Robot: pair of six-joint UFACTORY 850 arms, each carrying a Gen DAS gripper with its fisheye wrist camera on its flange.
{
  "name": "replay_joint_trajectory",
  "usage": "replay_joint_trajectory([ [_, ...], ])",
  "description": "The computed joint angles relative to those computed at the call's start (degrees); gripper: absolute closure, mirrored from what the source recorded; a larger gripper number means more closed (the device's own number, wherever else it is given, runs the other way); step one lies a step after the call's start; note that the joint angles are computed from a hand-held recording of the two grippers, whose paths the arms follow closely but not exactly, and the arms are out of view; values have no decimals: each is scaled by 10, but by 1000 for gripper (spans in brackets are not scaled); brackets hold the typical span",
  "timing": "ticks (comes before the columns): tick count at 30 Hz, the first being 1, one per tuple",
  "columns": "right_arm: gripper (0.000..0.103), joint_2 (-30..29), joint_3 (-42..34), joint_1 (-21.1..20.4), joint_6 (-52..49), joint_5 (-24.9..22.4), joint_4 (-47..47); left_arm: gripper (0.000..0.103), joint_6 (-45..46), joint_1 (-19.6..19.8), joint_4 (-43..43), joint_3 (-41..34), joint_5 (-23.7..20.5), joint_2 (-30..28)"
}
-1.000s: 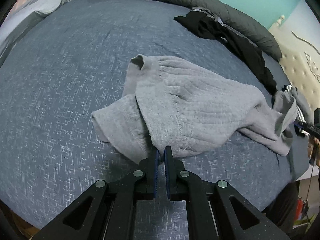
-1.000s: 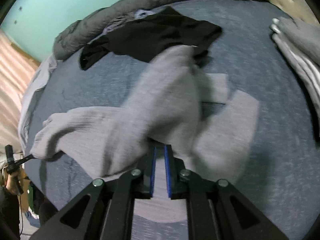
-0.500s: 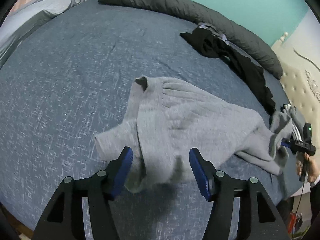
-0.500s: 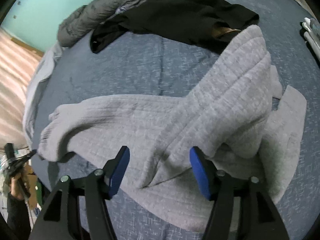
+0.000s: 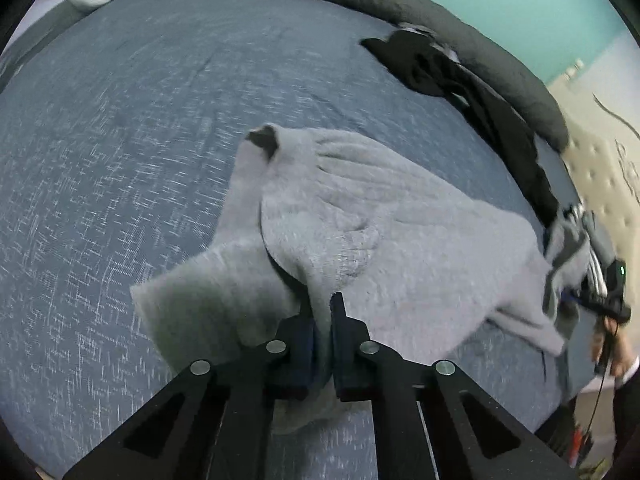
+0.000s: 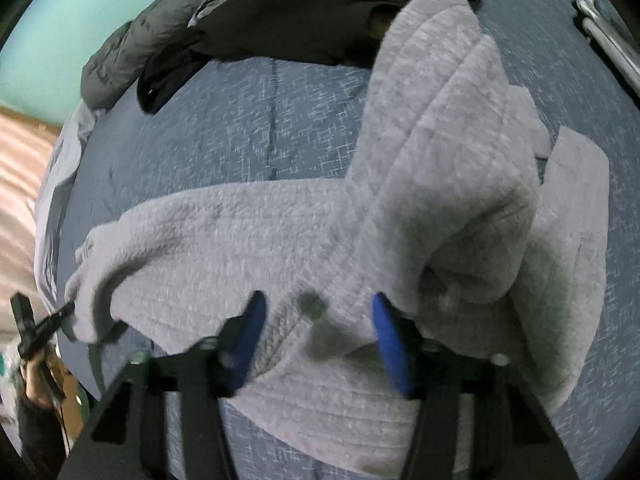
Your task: Fold clothes
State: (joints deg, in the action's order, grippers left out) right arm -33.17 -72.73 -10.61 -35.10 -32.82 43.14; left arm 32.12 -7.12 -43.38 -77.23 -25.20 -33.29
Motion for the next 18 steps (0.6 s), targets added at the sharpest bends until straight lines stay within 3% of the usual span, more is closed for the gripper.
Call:
replay_joint_trajectory([
  [1,78,1,2,-1,-9,0,2,97,18,-1,-8,11,1,10],
  [4,96,9,12,-5,-30,12,11,97,64,-2,-27,47,1,41],
  [12,100,29,36,-23,-54,26,20,97,103,12,-44,94,-2,83],
  [15,99,34,39,-30,-95,19,81,97,108,15,-50,102,-1,90],
  [17,82,29,31,-30,-91,6,96,97,120,18,-65,107,0,93],
  [18,59,26,27,-29,-86,2,99,97,129,19,-74,111,1,98],
])
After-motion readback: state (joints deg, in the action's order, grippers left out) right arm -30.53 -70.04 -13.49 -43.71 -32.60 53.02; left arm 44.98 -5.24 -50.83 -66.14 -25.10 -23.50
